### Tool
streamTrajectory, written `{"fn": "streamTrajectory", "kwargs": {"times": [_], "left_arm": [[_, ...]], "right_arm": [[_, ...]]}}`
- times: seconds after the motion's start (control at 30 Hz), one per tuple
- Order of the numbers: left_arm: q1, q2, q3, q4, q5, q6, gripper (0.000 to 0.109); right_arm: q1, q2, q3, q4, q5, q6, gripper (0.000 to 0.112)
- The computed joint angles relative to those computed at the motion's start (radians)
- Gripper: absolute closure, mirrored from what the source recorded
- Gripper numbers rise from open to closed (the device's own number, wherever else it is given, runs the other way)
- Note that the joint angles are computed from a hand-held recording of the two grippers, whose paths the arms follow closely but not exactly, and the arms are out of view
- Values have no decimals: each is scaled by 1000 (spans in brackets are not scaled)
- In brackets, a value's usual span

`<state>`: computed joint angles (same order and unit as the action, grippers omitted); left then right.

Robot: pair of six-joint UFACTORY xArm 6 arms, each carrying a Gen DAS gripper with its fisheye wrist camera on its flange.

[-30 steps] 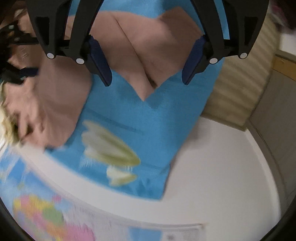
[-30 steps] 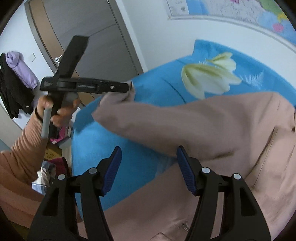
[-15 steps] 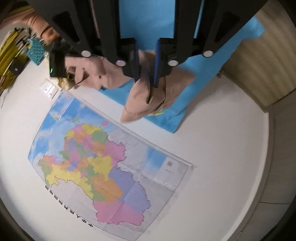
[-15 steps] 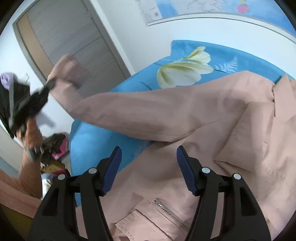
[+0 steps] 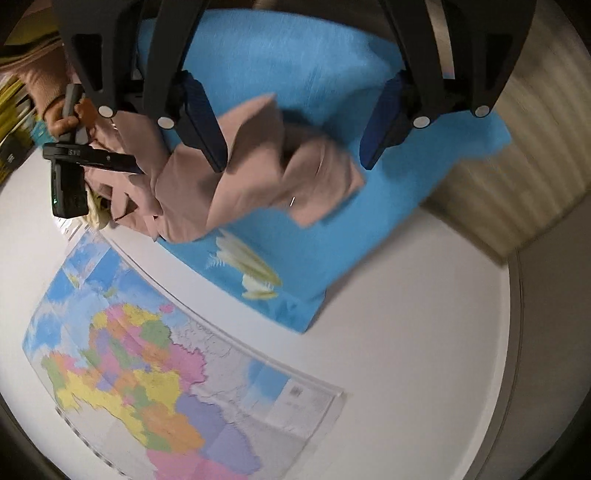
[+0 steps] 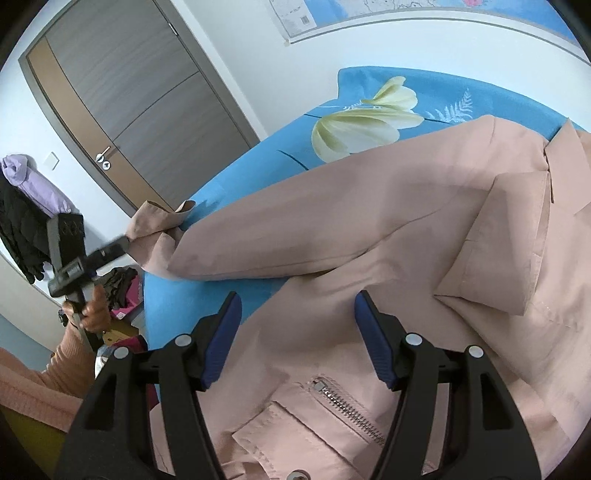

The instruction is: Fold large clothes

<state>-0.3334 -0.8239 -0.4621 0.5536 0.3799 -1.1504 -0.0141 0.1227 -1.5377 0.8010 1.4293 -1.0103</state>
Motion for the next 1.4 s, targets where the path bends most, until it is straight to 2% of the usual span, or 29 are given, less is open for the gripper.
{"fn": "streamTrajectory", "kwargs": {"times": [0.07, 0.17, 0.2, 0.23, 0.27, 0.3, 0.33, 0.37, 0.4, 0.5, 0.57, 0.67, 0.73, 0.8, 0.87, 0.93, 1.0, 1.1, 1.13, 1.23, 1.3, 1.37, 1.4], "left_arm": [[-23, 25, -53, 48, 58, 33, 24], [-78, 148, -156, 73, 190, 104, 24], [-84, 165, -165, 56, 228, 123, 29], [-92, 213, -192, 34, 281, 143, 49], [-93, 226, -197, 37, 310, 141, 81], [-87, 228, -196, 50, 324, 114, 91], [-73, 213, -183, 43, 300, 106, 99], [-49, 171, -158, 46, 255, 69, 104], [-36, 133, -147, 62, 233, 33, 104], [-12, 23, -144, 200, 144, -92, 104], [-13, 12, -186, 265, 66, -115, 103], [-88, 116, -329, 414, 94, -117, 102], [-88, 194, -397, 423, -8, -87, 102], [-100, 312, -497, 381, -94, 1, 103], [-126, 437, -613, 321, -134, 112, 103], [-159, 576, -734, 175, -192, 283, 103], [-198, 697, -848, 13, -202, 463, 103], [-263, 868, -1027, -297, -186, 777, 103], [-291, 951, -1125, -395, -156, 881, 103], [-347, 1128, -1339, -577, -68, 1057, 100], [-367, 1227, -1471, -638, 21, 1110, 82], [-374, 1319, -1589, -660, 101, 1132, 50], [-376, 1348, -1611, -651, 120, 1117, 47]], "right_arm": [[0, -5, 8, -1, -2, 2, 49], [1, -9, 15, -1, -6, 2, 49], [2, -12, 16, -2, -7, 2, 49], [3, -14, 17, -2, -6, 1, 49], [2, -17, 18, -1, -5, -3, 49], [4, -19, 19, -2, -6, -4, 49], [6, -21, 18, -4, -6, -6, 49], [8, -23, 19, -5, -8, -9, 49], [9, -26, 19, -2, -11, -13, 49], [9, -30, 12, 21, -11, -16, 49], [4, -36, 11, 42, -3, -28, 49], [-6, -47, 16, 71, -1, -41, 49], [-17, -55, 25, 76, 3, -46, 49], [-36, -64, 33, 84, 12, -57, 49], [-65, -80, 46, 89, 12, -63, 49], [-108, -93, 49, 112, 34, -76, 49], [-154, -110, 53, 141, 44, -94, 48], [-248, -118, 40, 220, 88, -108, 44], [-292, -116, 33, 260, 109, -108, 43], [-387, -106, 22, 327, 121, -90, 41], [-435, -91, 16, 338, 125, -65, 39], [-474, -66, 10, 315, 120, -23, 39], [-487, -61, 20, 289, 99, -2, 39]]}}
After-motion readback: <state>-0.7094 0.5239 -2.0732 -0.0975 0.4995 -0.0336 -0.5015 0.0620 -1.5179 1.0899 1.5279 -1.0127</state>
